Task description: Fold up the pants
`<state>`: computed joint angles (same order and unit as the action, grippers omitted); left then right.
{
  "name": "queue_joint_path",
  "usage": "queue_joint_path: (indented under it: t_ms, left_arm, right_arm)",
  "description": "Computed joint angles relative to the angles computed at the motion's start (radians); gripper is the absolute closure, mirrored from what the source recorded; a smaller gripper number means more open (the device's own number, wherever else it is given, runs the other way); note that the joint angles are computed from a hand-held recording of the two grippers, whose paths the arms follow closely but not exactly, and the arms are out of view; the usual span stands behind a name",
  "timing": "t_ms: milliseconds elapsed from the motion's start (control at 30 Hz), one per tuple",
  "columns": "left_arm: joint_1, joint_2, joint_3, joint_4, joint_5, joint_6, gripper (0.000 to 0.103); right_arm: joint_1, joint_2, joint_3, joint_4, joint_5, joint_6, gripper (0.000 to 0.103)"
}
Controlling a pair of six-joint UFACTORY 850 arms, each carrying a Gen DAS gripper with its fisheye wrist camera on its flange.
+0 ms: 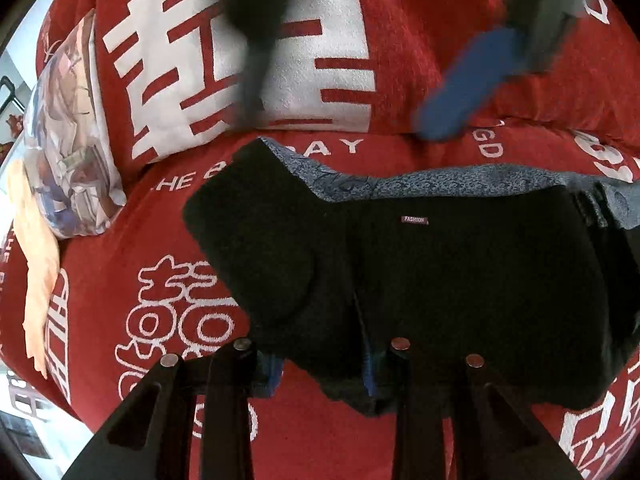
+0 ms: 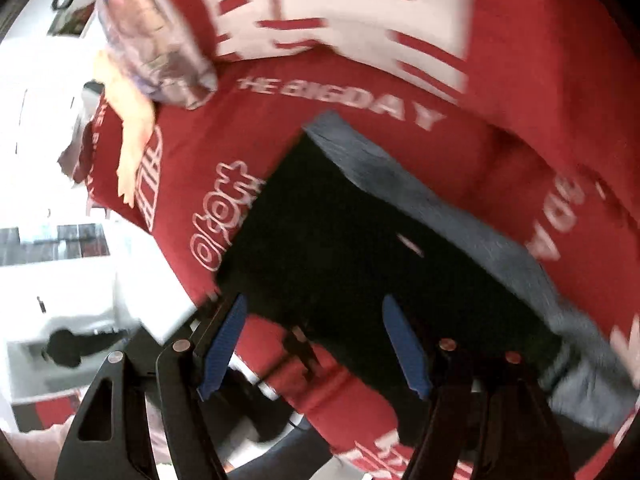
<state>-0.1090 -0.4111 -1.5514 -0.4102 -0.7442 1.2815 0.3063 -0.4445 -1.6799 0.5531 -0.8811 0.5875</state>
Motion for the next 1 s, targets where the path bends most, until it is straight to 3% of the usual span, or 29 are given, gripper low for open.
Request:
queue_joint_path:
  t_ms: [200, 367, 433, 500, 600, 833, 1000]
  left_arm:
    - [0.009, 0.04, 0.06, -0.057, 0.056, 0.119, 0.071]
    - [0.006, 0.051, 0.074, -0.064, 0.072, 0.137, 0.071]
    - [0.002, 0.052, 0.07, -0.03, 0.06, 0.108, 0.071]
    - [0.005, 0.068, 0.079, -0.067, 0.049, 0.148, 0.071]
    - [0.006, 0.105, 0.087, -0.113, 0.013, 0.18, 0.071]
    - [-0.017, 0.203, 0.069, -0.192, -0.164, 0.152, 0.071]
    - [-0.069, 0.315, 0.136, -0.232, -0.259, 0.189, 0.071]
  right_arm:
    - [-0.018, -0.203, -0.258, 0.097, -0.143, -0.121, 0.028]
    - [-0.014, -0.315, -0.375, 0.14, -0.236, -0.147, 0.029]
    - [-0.006, -0.317, -0.371, 0.111, -0.253, -0.138, 0.079]
    - [-0.003, -0.264, -0.298, 0.074, -0.215, -0.123, 0.085]
    - [-0.009, -0.124, -0.108, 0.12, -0.072, -0.15, 0.086]
    - [-0.018, 0.25, 0.312, 0.312, 0.243, -0.253, 0.085]
    - [0.01, 0.527, 0.536, 0.174, 0.389, -0.066, 0.085]
